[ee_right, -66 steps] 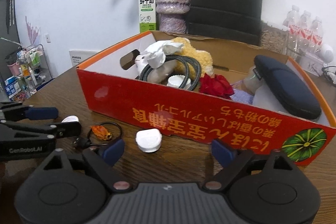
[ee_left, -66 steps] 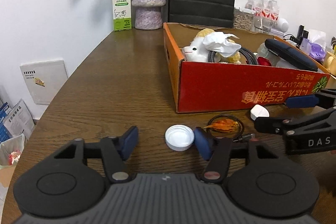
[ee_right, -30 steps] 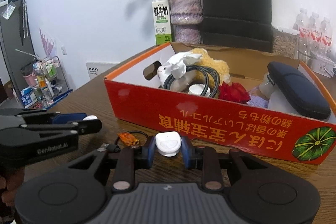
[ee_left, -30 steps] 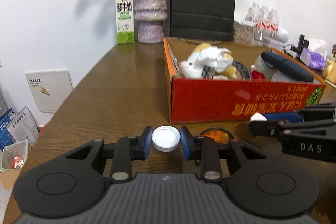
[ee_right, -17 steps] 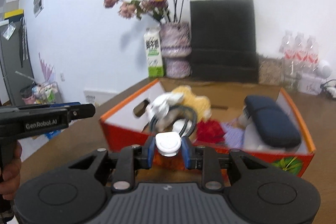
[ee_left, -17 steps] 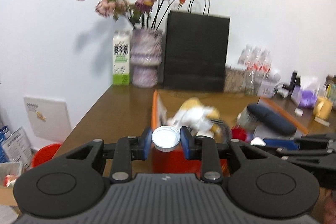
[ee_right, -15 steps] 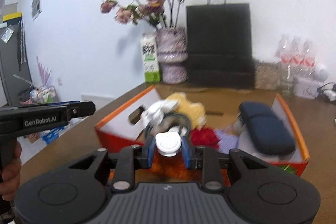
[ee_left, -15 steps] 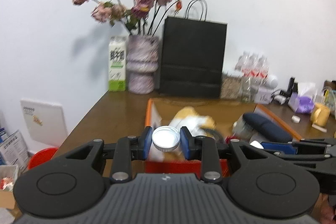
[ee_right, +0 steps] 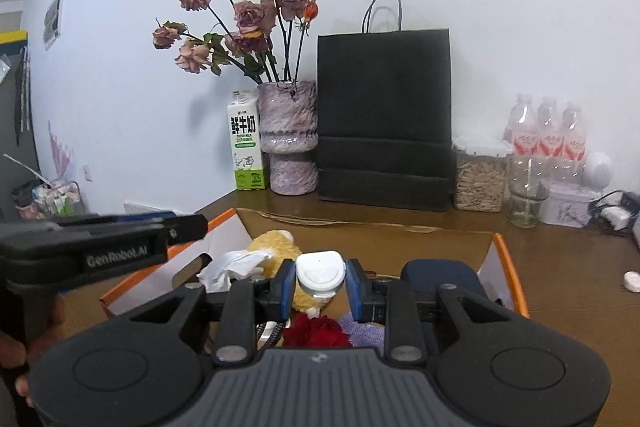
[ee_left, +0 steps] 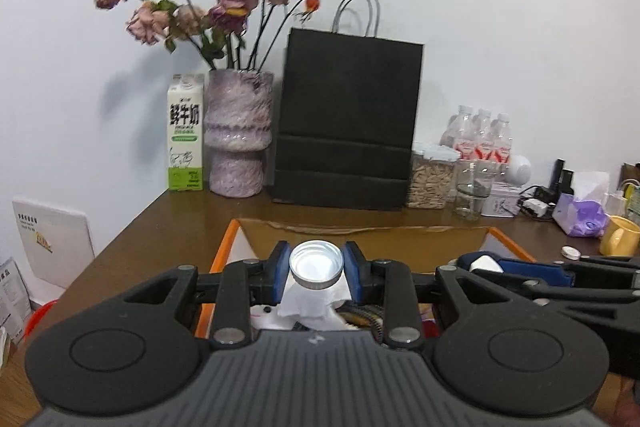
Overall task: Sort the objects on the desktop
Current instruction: 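Carry the white bottle cap and white lid over the box with both grippers, then lower the cap and lid into the box and open both grippers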
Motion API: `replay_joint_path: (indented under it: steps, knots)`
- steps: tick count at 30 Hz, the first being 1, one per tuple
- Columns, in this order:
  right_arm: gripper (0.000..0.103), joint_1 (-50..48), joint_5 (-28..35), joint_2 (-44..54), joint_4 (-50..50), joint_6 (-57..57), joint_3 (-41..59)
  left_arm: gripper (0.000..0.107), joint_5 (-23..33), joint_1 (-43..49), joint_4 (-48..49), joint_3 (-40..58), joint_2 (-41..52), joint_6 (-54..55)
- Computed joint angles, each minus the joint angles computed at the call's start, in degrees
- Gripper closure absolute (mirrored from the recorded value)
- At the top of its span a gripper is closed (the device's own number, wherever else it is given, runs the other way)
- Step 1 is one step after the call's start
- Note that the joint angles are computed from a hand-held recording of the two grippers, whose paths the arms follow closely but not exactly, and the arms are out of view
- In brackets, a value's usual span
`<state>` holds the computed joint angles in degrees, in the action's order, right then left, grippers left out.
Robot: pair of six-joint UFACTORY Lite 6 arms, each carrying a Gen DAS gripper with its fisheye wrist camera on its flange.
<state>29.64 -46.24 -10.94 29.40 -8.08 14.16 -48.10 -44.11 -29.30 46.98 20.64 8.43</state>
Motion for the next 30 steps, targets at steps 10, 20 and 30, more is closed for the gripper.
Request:
replay_joint_path:
  steps: [10,20,30]
  knots:
    - [0.077,-5.08,-5.06,9.54,-10.62,9.72,-0.12,0.077,-2.18,-0.80,-3.62,1.31,4.52,3.81]
    - [0.077,-2.06,-6.47,10.69,-6.14,7.38,-0.19,0.062,-2.24,-2.40,-5.65,1.79,5.94,6.06]
    - [0.003,1.23,-10.17,8.94,0.79,4.76,-2.34,0.004,-8.08,-5.11,-14.00,1.23,6.10,9.08]
